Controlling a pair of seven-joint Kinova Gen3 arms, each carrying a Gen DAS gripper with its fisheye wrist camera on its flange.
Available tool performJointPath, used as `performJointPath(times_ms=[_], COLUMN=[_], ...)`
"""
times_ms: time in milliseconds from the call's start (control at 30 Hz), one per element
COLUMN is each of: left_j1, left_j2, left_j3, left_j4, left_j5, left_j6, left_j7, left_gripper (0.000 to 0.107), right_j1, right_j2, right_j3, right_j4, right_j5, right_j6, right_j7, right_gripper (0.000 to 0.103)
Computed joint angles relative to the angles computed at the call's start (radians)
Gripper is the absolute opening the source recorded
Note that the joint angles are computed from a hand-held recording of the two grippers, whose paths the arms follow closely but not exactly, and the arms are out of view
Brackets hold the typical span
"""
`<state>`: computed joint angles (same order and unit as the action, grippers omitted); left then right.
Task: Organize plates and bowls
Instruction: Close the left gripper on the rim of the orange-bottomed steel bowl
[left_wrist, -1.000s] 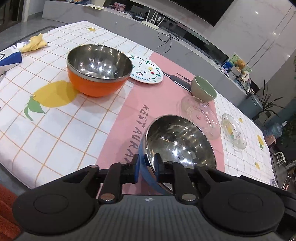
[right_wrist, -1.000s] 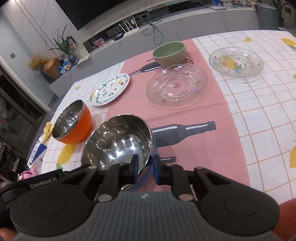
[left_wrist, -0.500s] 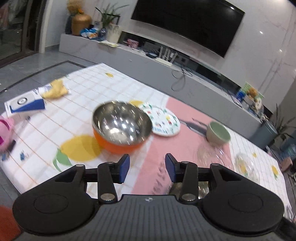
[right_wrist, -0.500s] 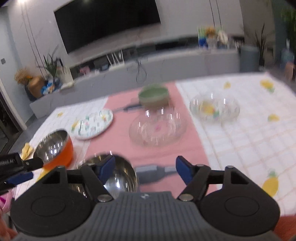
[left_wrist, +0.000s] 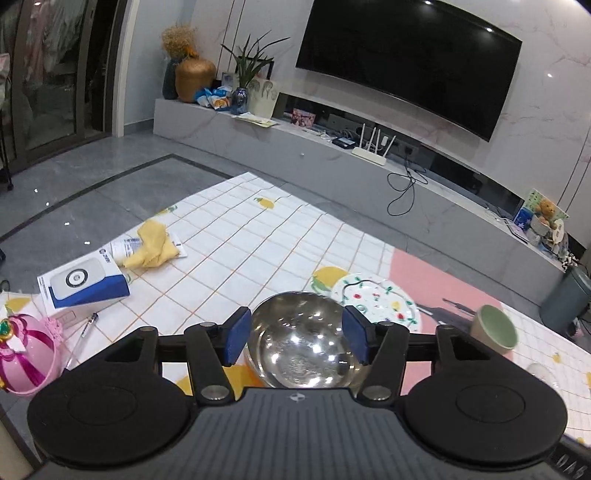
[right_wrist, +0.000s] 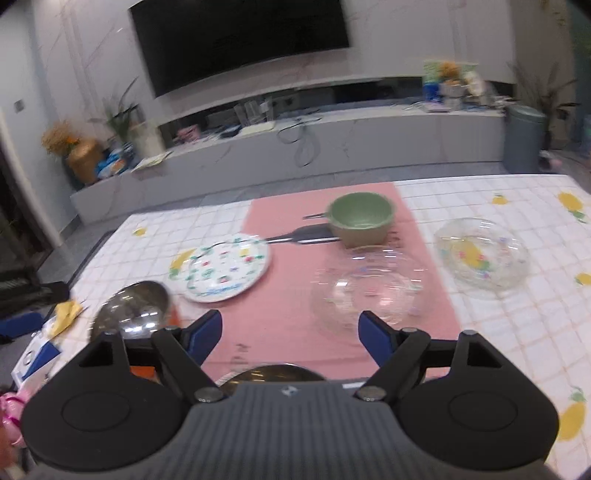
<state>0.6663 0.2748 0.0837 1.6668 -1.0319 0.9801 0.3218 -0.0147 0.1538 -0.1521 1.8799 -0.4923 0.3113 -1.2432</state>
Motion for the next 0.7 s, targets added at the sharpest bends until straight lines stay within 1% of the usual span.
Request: performJointPath(times_ms=[33, 100, 167, 233, 300, 333, 367, 433, 533, 600, 667, 700], left_j1=[-0.012, -0.041, -0.056, -0.071, -0.078, -0.086, -0.098, -0.113, -0.115, -0.113, -0.114, -0.116], left_j2=[-0.001, -0.01, -0.019, -0.024, -0.011, -0.003, 0.003, 0.009, 0.01, 0.008, 0.009, 0.008], left_j3=[-0.004, -0.011, -0.023, -0.031, -0.034, -0.034, -0.034, -0.041, -0.055, -0.062, -0.065, -0.068], left_j4=[0.015, 0.041, 0.071, 0.092, 0.09, 0.085, 0.084, 0.091, 0.098, 0.104, 0.101, 0.106], left_j5=[0.008, 0.041, 0.042, 0.033, 0.034, 0.046, 0.064, 0.094, 0.128, 0.133, 0.148, 0.152], left_j6=[-0.027, -0.079, -0.122, -0.155, -0.149, -0.15, -0.164, -0.2, -0.221, -0.235, -0.235, -0.245], left_j7=[0.014, 0.037, 0.08, 0.104, 0.11, 0.098, 0.082, 0.075, 0.074, 0.072, 0.066, 0.067], left_gripper=[0.066, 0.066, 0.065, 0.065, 0.065, 0.064, 0.061, 0.06, 0.058, 0.054, 0.045, 0.042], right_j1=[0.018, 0.021, 0.0, -0.029, -0.062, -0.082, -0.1, -0.121, -0.129, -0.134, -0.134, -0.128], right_j2=[0.02, 0.065, 0.11, 0.151, 0.182, 0.197, 0.214, 0.245, 0.289, 0.31, 0.327, 0.334], right_j3=[-0.019, -0.025, -0.016, -0.006, 0.003, 0.01, 0.014, 0.017, 0.006, 0.001, -0.005, -0.013], right_j4=[-0.032, -0.096, -0.163, -0.218, -0.253, -0.271, -0.29, -0.327, -0.378, -0.4, -0.42, -0.426], right_j5=[-0.023, -0.042, -0.03, -0.003, 0.034, 0.058, 0.081, 0.112, 0.125, 0.133, 0.135, 0.129], right_j6=[0.039, 0.112, 0.183, 0.229, 0.252, 0.261, 0.273, 0.305, 0.351, 0.368, 0.384, 0.388], right_j7=[0.032, 0.05, 0.023, -0.016, -0.058, -0.086, -0.111, -0.152, -0.194, -0.216, -0.228, -0.228], right_gripper=[0.08, 0.081, 0.081, 0.081, 0.08, 0.077, 0.076, 0.07, 0.065, 0.058, 0.053, 0.05])
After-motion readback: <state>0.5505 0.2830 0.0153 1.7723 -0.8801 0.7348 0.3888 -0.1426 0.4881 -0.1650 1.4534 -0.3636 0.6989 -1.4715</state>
